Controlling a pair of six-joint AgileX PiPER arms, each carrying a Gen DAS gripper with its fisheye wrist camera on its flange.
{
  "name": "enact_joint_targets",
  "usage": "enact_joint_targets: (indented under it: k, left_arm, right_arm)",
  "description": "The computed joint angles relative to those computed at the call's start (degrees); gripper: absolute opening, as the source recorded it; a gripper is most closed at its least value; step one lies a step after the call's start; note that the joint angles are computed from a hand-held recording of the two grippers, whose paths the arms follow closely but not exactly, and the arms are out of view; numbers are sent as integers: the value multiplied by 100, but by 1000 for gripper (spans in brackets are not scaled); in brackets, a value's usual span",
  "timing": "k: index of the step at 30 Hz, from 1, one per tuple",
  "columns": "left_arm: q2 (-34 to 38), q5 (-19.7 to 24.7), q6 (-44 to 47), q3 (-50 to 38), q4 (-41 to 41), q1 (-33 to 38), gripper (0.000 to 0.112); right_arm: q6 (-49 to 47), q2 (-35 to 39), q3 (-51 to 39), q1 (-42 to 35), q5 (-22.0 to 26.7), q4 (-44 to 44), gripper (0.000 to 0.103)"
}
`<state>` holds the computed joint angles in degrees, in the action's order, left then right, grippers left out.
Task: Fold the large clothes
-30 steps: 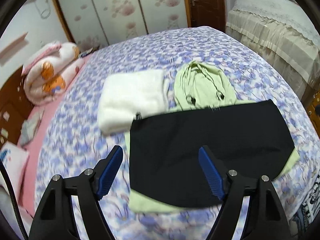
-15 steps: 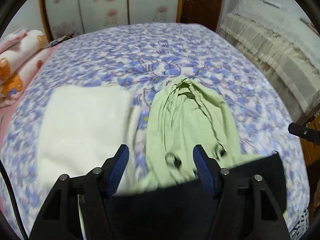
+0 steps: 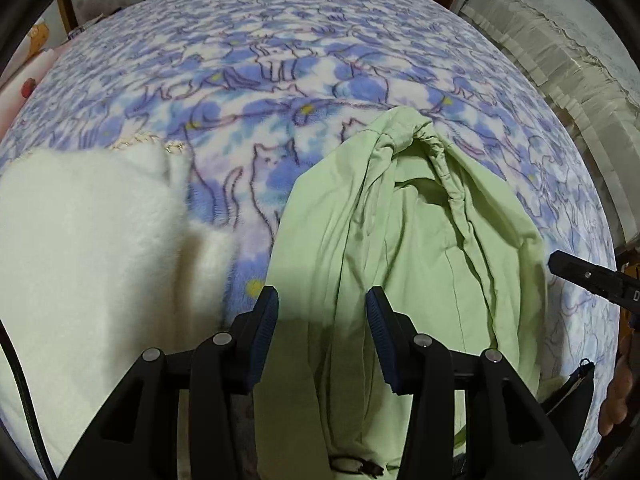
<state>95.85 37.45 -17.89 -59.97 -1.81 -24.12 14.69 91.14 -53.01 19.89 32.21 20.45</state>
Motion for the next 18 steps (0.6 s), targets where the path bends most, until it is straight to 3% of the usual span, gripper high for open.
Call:
enact_joint_targets:
  k: [9,15,18]
  left_arm:
    - [178,-9,1269,-68,-1320,701,45]
    - [-64,182,2258,42,-2305,1056,45]
    - [-21,244,2476,30,-2373,1146,45]
  right_arm:
    - [-422,993,-540,-128,173,281,33]
    - [-780,1086,-590,-315,221,700,33]
    - [-853,1125,-665,-372,312,760,33]
